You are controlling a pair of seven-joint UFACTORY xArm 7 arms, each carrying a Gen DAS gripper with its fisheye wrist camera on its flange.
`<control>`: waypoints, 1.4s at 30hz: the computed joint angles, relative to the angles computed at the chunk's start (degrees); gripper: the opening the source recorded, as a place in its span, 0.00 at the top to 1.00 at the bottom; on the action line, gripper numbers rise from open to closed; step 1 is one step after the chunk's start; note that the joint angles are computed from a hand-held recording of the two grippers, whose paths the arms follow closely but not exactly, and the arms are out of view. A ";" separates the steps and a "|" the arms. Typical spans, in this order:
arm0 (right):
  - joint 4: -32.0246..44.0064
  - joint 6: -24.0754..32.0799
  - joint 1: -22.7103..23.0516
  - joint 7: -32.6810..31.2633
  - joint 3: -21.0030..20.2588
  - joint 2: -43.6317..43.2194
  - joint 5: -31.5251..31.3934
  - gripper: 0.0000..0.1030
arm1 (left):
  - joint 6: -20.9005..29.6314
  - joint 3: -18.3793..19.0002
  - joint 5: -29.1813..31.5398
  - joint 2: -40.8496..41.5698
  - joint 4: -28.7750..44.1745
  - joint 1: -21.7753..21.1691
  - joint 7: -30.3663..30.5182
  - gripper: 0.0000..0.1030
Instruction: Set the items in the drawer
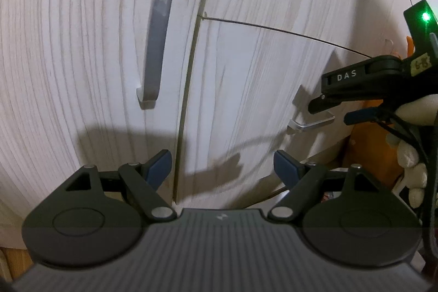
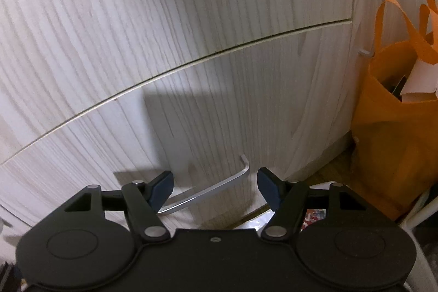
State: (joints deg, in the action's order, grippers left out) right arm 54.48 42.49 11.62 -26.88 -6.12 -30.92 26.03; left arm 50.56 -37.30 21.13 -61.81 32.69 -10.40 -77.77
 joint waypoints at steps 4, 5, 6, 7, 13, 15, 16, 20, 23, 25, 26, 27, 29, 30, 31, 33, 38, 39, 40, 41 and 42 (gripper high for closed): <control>-0.46 1.09 -0.79 -0.14 -0.30 -0.79 -0.85 0.30 | 0.60 -0.15 0.01 -0.21 0.38 -0.12 -0.19 0.20; -0.45 1.37 -1.12 -0.09 -0.14 -0.91 -1.45 0.30 | 0.64 -0.15 0.02 -0.35 0.44 -0.18 -0.22 0.20; -0.44 1.61 -1.43 -0.12 0.01 -1.01 -2.14 0.30 | 0.80 -0.29 0.08 -0.25 0.63 -0.11 -0.11 0.20; -0.55 1.81 -1.88 0.26 0.27 -1.18 -2.73 0.30 | 1.08 -0.33 0.10 0.02 0.90 -0.11 0.22 0.20; 2.43 1.75 -0.17 12.18 7.84 0.87 -7.56 0.30 | 1.58 0.44 -1.31 0.04 1.25 -0.11 -1.01 0.19; 3.15 3.11 0.57 11.47 7.03 0.95 -8.45 0.30 | 1.01 0.82 -1.48 0.14 1.00 -0.52 -0.87 0.18; 3.44 3.72 0.92 10.83 6.58 0.96 -8.63 0.30 | 1.79 0.82 -1.54 0.29 1.28 -0.74 -0.32 0.18; 3.86 5.68 1.44 8.75 5.39 0.57 -8.69 0.30 | 7.51 -0.09 -2.22 1.03 3.91 -0.74 0.89 0.18; 3.96 7.26 0.80 9.04 6.37 -0.55 -10.44 0.30 | 13.48 -1.37 -2.78 1.94 6.99 -0.01 0.97 0.12; 4.36 9.67 1.30 8.66 6.53 -1.85 -10.78 0.30 | 18.14 -3.02 -2.85 3.73 10.29 1.83 0.42 0.10; 4.57 11.05 1.79 8.18 6.50 -2.90 -10.65 0.30 | 19.45 -3.56 -2.87 4.56 11.53 2.27 0.15 0.10; 4.88 12.56 2.55 7.42 6.12 -3.93 -10.01 0.30 | 20.36 -3.92 -2.90 5.42 12.60 2.37 0.16 0.09; 5.74 16.06 4.28 5.20 4.86 -5.82 -8.12 0.30 | 22.90 -4.77 -3.10 7.27 15.06 2.44 0.45 0.08; 6.00 17.51 4.81 4.47 4.42 -6.85 -7.25 0.30 | 24.53 -5.18 -3.14 7.97 16.22 2.47 0.57 0.08; 6.47 19.52 5.02 4.45 3.89 -7.63 -6.39 0.30 | 26.06 -5.60 -2.94 8.56 17.31 2.52 0.80 0.08; 7.30 23.57 4.33 6.34 3.08 -9.06 -5.03 0.30 | 28.60 -6.39 -2.58 9.53 19.30 2.61 1.07 0.07; 10.56 28.99 3.73 5.29 1.02 -8.11 -3.09 0.30 | 32.27 -7.29 -2.51 12.09 24.48 3.11 1.79 0.01; 10.29 28.54 3.45 4.95 0.73 -7.80 -2.38 0.29 | 32.28 -7.19 -2.71 12.57 25.29 3.02 1.96 0.00; 9.99 28.95 3.16 4.31 0.23 -8.33 -2.03 0.29 | 32.23 -7.11 -2.89 13.03 26.06 2.91 2.18 0.00; 9.87 30.01 2.80 3.57 0.08 -9.74 -2.40 0.29 | 31.79 -7.05 -2.94 13.33 26.46 2.48 2.62 0.00; 9.92 31.16 2.46 2.89 0.19 -11.34 -3.07 0.28 | 31.49 -7.04 -3.25 13.60 26.88 2.19 2.72 0.00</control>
